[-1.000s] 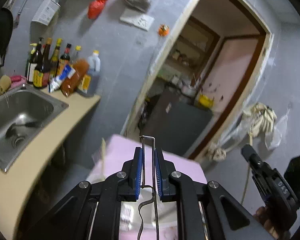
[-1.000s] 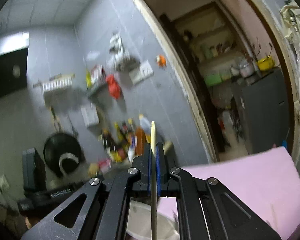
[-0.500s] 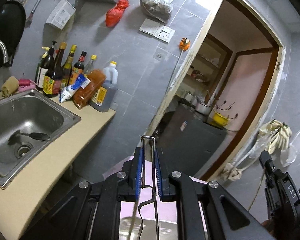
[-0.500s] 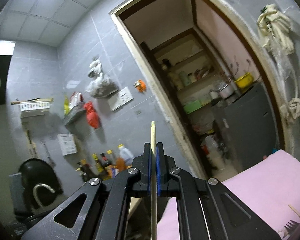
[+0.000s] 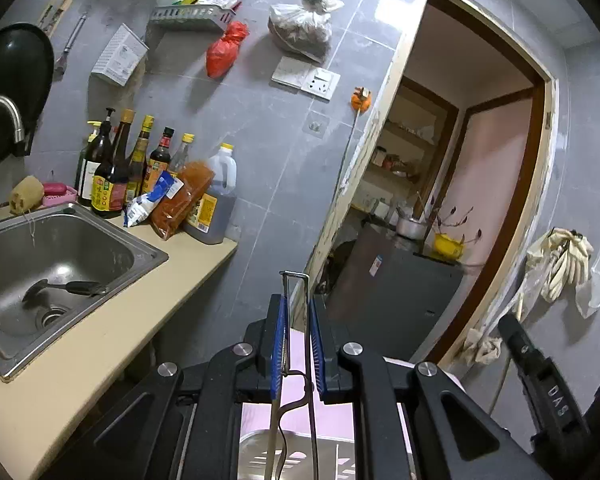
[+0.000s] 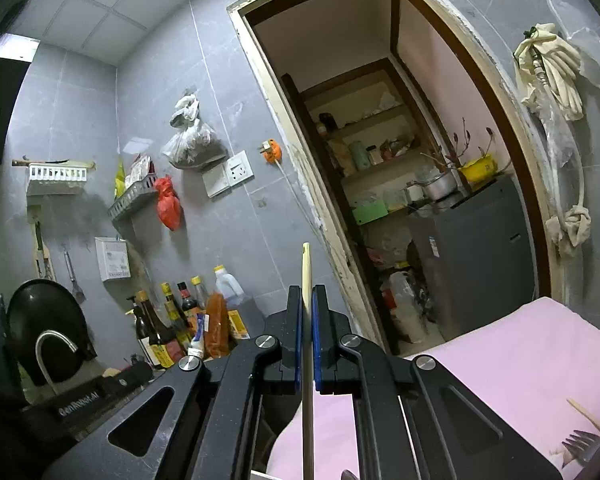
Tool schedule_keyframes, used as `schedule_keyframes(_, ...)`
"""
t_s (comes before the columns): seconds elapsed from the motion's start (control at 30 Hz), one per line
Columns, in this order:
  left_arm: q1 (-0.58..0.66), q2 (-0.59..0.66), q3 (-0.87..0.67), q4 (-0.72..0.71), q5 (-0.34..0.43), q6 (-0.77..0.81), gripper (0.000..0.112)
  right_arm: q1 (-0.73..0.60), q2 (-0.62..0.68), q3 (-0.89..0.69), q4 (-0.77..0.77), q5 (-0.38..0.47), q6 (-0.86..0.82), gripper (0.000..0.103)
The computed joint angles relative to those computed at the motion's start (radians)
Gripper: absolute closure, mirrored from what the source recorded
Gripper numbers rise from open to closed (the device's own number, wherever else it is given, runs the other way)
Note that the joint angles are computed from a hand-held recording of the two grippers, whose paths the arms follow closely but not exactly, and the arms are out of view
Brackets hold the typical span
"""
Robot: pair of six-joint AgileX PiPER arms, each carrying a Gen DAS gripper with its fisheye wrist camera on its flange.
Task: Organize utensils
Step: 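Lift the peeler and chopstick and carry both tools over the caddy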
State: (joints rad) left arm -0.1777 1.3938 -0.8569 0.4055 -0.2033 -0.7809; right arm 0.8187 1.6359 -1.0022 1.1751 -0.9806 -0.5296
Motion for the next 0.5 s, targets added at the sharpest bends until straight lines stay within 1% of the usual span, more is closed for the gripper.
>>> schedule_keyframes(0.13,0.036,-0.013,0.019,0.096,-0.038,-0.134,0.1,0.009,0.002,0.002,-0.001,-0.018,-0.031,0.099)
schedule_keyframes(0.27,0.069,-0.019,0.029,0.183,-0.062,-0.232,0.1,0.022,-0.001,0.01,0.02,-0.037,-0.041,0.099)
schedule_keyframes(0.37,0.077,-0.026,0.044,0.192,-0.066,-0.243,0.1,0.024,-0.001,0.017,0.037,-0.041,-0.042,0.099)
schedule_keyframes(0.5,0.056,-0.024,0.051,0.063,-0.071,-0.108,0.1,0.023,-0.002,0.026,0.041,-0.046,-0.039,0.099)
